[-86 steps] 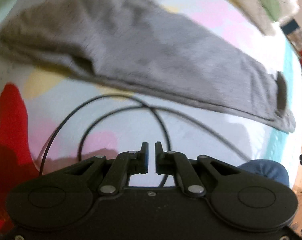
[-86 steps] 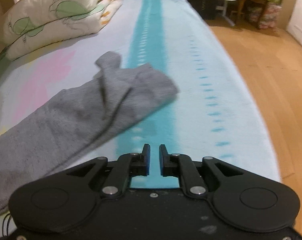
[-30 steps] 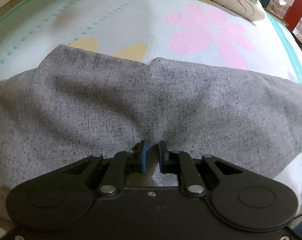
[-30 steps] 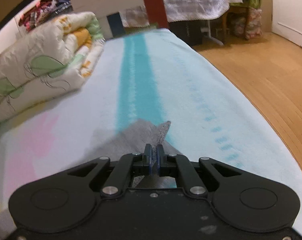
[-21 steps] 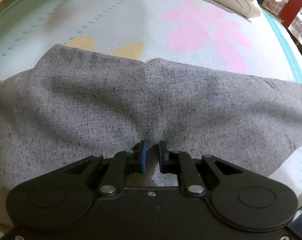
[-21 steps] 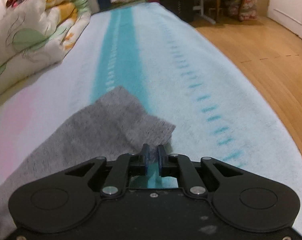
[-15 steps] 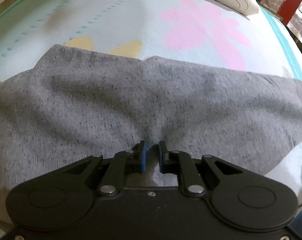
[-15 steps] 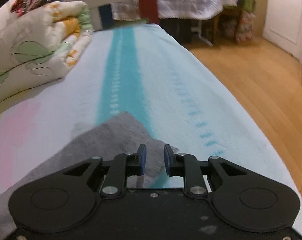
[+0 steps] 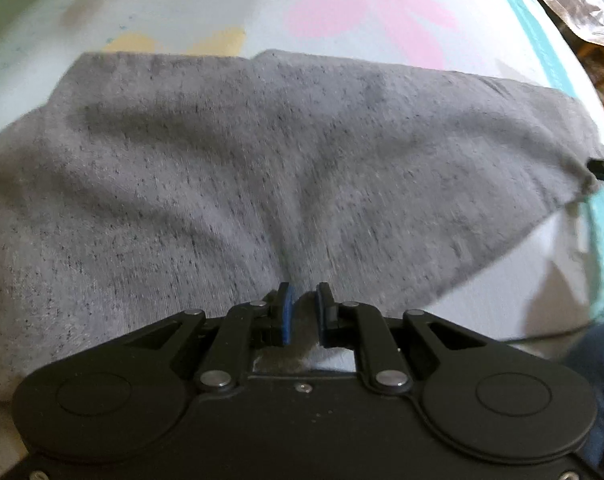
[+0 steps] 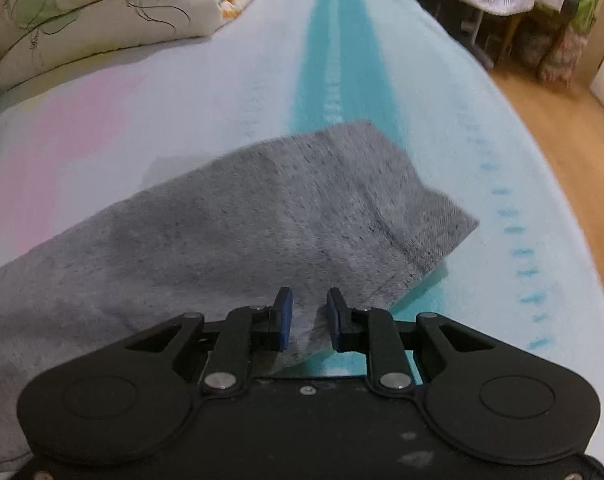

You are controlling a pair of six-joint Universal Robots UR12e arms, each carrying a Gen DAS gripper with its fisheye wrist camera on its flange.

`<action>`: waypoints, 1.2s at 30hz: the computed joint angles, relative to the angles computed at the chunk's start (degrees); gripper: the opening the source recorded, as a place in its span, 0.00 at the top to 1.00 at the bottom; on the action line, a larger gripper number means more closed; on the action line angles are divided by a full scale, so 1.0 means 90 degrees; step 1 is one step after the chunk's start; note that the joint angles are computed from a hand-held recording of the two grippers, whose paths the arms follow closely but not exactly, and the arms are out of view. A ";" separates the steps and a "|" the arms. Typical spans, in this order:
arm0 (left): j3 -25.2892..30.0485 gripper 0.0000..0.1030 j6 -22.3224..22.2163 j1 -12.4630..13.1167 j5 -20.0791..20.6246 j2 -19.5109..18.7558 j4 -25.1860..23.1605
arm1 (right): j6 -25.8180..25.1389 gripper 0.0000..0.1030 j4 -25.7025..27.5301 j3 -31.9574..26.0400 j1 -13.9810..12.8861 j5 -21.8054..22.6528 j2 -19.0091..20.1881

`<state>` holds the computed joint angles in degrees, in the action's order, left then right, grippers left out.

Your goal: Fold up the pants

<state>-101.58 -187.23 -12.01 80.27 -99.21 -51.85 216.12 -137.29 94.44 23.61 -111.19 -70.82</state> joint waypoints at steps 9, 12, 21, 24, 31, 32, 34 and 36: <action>0.0394 0.81 -0.0875 0.0524 0.0411 -0.0049 0.0327 | 0.0058 0.79 -0.1273 -0.0437 0.0390 0.0878 0.0263; 0.0681 0.81 -0.1098 0.0615 0.0667 -0.0226 0.0409 | 0.0083 0.79 -0.1435 -0.0671 0.0558 0.1205 0.0515; 0.1416 0.76 -0.1232 0.0592 0.1351 -0.0820 0.0218 | -0.0648 0.78 -0.0297 -0.1243 0.0928 0.1491 0.0991; 0.1579 0.75 -0.1375 0.0596 0.1469 -0.0981 0.0048 | -0.1031 0.74 0.0008 -0.1366 0.0972 0.1419 0.1095; 0.1881 0.75 -0.1316 0.0534 0.1943 -0.1237 -0.0507 | -0.1199 0.66 -0.0217 -0.1317 0.1028 0.1336 0.1122; 0.1940 0.74 -0.1277 0.0516 0.2013 -0.1279 -0.0584 | -0.1222 0.66 -0.0199 -0.1406 0.1010 0.1354 0.1177; 0.2026 0.74 -0.1198 0.0487 0.2174 -0.1352 -0.0714 | -0.1214 0.65 -0.0254 -0.1378 0.1010 0.1374 0.1168; 0.2109 0.74 -0.1088 0.0466 0.2280 -0.1413 -0.0850 | -0.1170 0.65 -0.0333 -0.1324 0.0973 0.1449 0.1150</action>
